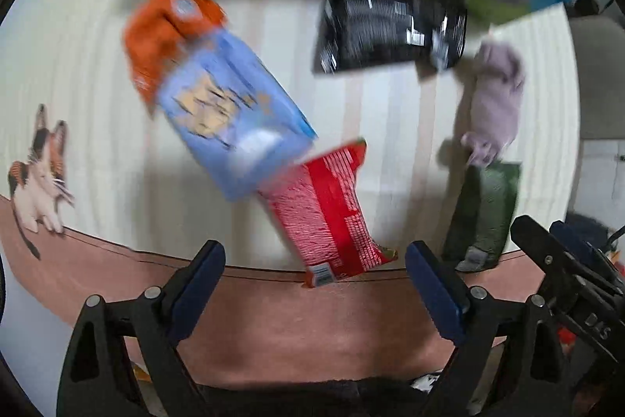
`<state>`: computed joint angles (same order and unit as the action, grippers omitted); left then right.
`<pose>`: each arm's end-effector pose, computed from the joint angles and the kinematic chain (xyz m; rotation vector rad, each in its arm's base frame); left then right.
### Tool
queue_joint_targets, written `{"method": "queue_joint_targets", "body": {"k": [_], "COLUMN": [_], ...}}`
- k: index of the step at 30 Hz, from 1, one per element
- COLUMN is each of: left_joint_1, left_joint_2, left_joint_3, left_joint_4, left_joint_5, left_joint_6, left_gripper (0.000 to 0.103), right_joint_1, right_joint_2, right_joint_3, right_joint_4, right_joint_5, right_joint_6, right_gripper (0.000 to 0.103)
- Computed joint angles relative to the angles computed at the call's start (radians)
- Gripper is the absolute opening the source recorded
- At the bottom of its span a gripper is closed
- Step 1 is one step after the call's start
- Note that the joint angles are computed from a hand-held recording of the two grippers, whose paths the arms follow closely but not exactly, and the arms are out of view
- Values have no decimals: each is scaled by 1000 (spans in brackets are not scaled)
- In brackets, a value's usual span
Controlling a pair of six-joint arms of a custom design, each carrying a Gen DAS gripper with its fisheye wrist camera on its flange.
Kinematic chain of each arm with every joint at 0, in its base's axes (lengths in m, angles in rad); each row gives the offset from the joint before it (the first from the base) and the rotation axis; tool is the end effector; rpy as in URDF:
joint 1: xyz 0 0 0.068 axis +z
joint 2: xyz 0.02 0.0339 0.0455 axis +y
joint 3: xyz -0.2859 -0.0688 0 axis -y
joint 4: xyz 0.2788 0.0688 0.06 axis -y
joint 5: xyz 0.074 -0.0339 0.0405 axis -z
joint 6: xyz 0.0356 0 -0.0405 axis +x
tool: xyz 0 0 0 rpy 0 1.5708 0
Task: Organize soft objects
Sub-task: 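Grasp the red snack bag with left tool while right tool grasps the green bag, then lower both bags into the box and open both tools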
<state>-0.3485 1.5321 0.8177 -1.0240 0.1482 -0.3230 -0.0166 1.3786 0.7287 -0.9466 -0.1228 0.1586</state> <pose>0.2244 -0.0871 0.1542 -0.0191 -2.9323 0.1244 0.2209 0.0007 0.1639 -0.2738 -3.0895 -0.1874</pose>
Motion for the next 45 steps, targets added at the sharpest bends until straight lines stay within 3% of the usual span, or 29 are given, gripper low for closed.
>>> {"method": "queue_joint_targets", "body": {"k": [2,10,12,13,16,18,22,24,28,35,41,44,45], "left_joint_1": [-39,-85,-90,-93,-102,-123,-186,-186,-205,-286,-289,-191,-109], "left_joint_2": [50,165,186,200,224,216,208,182,114,-139,-288,-265,-244], "left_joint_3": [-21,-47,-54,-53,-59,-62,-45,-46,-47,-46,94,237,266], "left_joint_4": [52,147,166,168,193,195,188,167,124,-22,-174,-227,-222], "left_joint_5": [2,-30,-34,-36,-22,-32,-37,-48,-62,-70,-81,-68,-49], "left_joint_6": [-30,-88,-95,-100,-115,-129,-171,-169,-180,-216,-206,-105,-22], "left_gripper": [89,88,83,75,70,59,50,47,43,43,43,43,43], "right_joint_1": [-22,-19,-19,-11,3,11,44,96,183,210,200,171,169], "right_joint_2": [21,122,137,152,181,200,235,271,240,-35,-284,-256,-257], "right_joint_3": [-38,-100,-111,-113,-122,-132,-140,-148,-179,-209,-121,44,86], "right_joint_4": [38,136,146,159,180,200,224,245,253,91,-134,-215,-234], "right_joint_5": [-22,-11,-14,-15,-17,-20,-27,-10,7,-55,-102,-130,-143], "right_joint_6": [-7,-3,-5,0,5,9,32,62,107,107,84,50,49], "right_gripper": [91,88,86,86,86,84,71,44,36,35,35,35,35]}}
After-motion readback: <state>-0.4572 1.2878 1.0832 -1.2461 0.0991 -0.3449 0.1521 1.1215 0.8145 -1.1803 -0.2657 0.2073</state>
